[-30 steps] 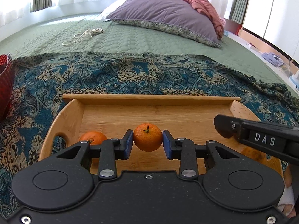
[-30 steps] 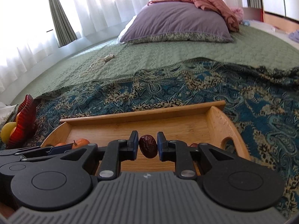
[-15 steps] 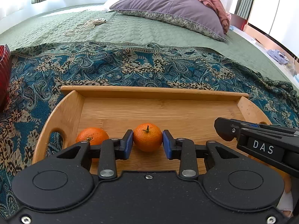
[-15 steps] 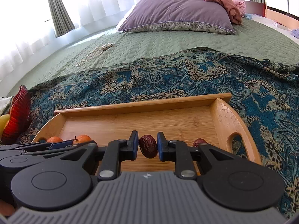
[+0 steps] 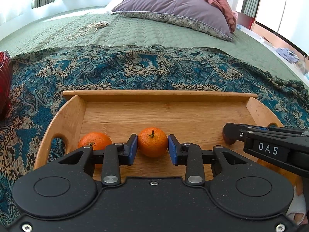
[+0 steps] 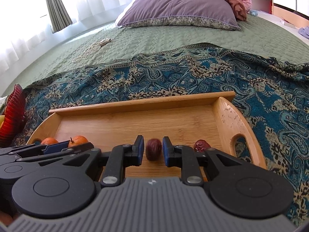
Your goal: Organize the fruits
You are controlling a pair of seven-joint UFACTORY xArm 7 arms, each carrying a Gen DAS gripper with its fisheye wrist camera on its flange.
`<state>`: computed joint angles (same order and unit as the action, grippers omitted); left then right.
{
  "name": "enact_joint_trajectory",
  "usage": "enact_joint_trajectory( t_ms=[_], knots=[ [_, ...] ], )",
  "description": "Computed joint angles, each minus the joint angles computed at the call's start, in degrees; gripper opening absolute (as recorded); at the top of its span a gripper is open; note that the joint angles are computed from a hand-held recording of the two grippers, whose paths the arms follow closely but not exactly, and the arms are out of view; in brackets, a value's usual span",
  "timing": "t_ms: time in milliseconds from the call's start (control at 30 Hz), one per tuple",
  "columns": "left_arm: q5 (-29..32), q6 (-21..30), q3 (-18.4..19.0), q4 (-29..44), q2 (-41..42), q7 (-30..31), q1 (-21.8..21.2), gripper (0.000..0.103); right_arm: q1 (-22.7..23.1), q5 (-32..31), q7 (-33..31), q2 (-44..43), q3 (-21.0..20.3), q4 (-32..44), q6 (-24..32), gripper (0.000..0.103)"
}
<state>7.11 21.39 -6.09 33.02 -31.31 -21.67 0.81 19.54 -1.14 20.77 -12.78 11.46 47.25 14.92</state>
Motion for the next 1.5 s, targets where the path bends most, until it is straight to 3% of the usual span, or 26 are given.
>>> enact_joint_trajectory(
  t_ms=[167,267,367,533,1000,1300,1500],
  knots=[
    [-0.18,0.26,0.18,0.01,-0.07,0.11,-0.20,0.032,-0.42,-0.98,0.79,0.08,0.25,0.14,0.32,0.027],
    [0.22,0.55,-0.26,-0.31,-0.90,-0.18,0.11,0.032,0.19,0.31,0.17,-0.41,-0.48,-0.85,-1.38,0.039],
    [0.36,0.62,-0.01,-0.92,-2.42,0.52,-0.26,0.033,0.70,1.58,-0.67,-1.21,-0.92,-2.04,-3.34,0.040],
    [0.90,1.27,-0.63,-2.11,-5.52,0.48,0.24,0.042,-0.04,0.69,0.03,-2.65,-0.21,-3.50,-4.08,0.050],
    [0.87,3.19,-1.40,-8.37,-19.60,2.38,-0.09,0.074,4.09,4.98,-8.06,-12.51,-3.56,-10.88,-8.38,0.077],
    [-0.89,7.56,-1.13,-11.60,-29.48,3.24,-2.41,0.085,2.83,2.37,-8.47,-20.79,-1.14,-17.16,-11.54,0.087],
    [-1.36,10.32,-1.80,-14.52,-38.04,4.07,-3.71,0.089,5.07,2.00,-9.05,-26.92,-2.08,-20.87,-11.74,0.090]
  ],
)
